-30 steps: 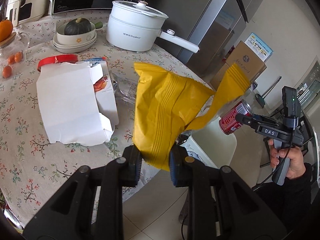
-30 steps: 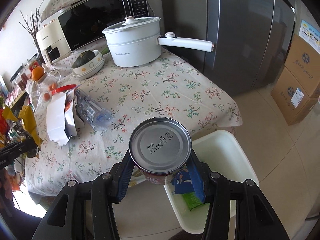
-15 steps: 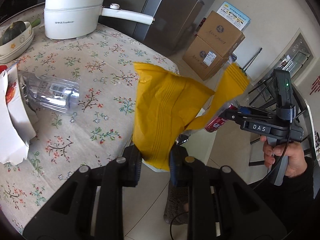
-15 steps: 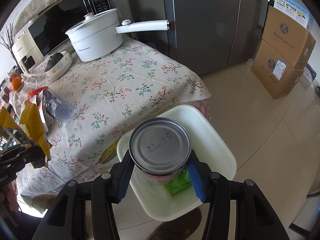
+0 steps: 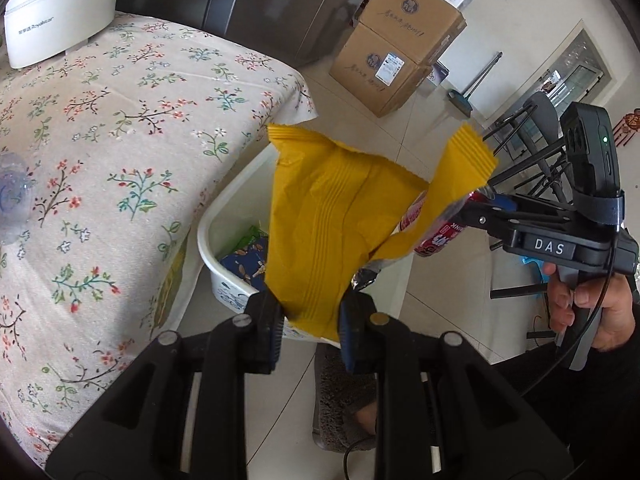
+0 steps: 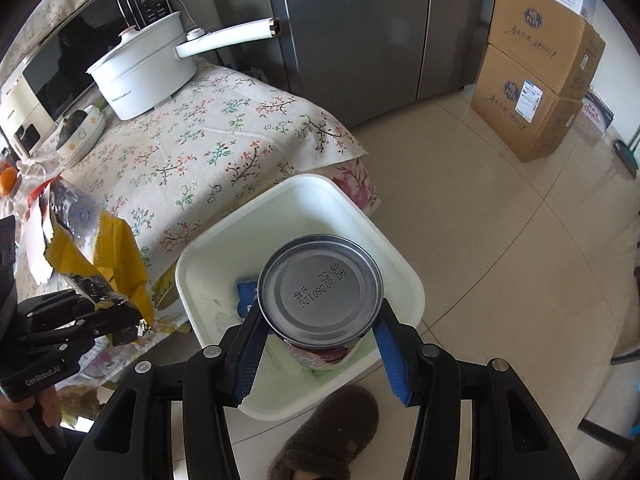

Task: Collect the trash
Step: 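Carry the yellow bag to the white bin and release it while right carries the red can, then drop the red can into the white bin by opening the right tool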

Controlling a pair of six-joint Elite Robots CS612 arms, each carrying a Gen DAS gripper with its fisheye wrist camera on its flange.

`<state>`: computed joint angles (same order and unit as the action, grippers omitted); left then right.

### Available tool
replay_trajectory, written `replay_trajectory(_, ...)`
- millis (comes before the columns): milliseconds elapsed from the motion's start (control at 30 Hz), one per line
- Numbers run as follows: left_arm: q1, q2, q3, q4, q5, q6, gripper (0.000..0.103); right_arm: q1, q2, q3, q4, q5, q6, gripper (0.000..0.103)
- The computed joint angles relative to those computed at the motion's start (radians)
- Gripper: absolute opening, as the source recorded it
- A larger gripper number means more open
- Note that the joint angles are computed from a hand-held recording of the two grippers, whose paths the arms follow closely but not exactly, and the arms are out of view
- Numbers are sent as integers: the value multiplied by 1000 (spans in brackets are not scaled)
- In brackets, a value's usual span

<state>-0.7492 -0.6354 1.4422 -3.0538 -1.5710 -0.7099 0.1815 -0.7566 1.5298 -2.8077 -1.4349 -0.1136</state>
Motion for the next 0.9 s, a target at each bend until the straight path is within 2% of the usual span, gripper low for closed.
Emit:
replay_trajectory(233,0,29,-36,27,-11,30,25,-3,3,-2,10,-2,-7,54)
replay_trajectory(367,-1,33,-39,14,13,53,28,-5,4,-3,15,-7,2,54)
replay_trajectory(433,-1,29,-37,21,25,49,49,-6,4,-6,17,-7,11,53)
replay_trajectory(467,-4,23,-33,30,45,38,69,-6,5,-8,20,-7,14,53)
replay_trajectory(500,-7,18,-29,41,66,32,80,-5,6,-11,24,-8,15,53)
replay_trajectory(633,-14,-22,12,80,133,36,87,2,13,-24,39,-11,12,54)
replay_trajectory(700,-14,-43,44,79,166,27,97,9,20,-34,51,-17,8,54)
replay_trajectory(800,-16,-74,91,67,213,1,102,22,32,-53,74,-29,1,54)
replay_trajectory(900,-15,-104,136,53,246,-31,102,33,42,-69,96,-37,-2,54)
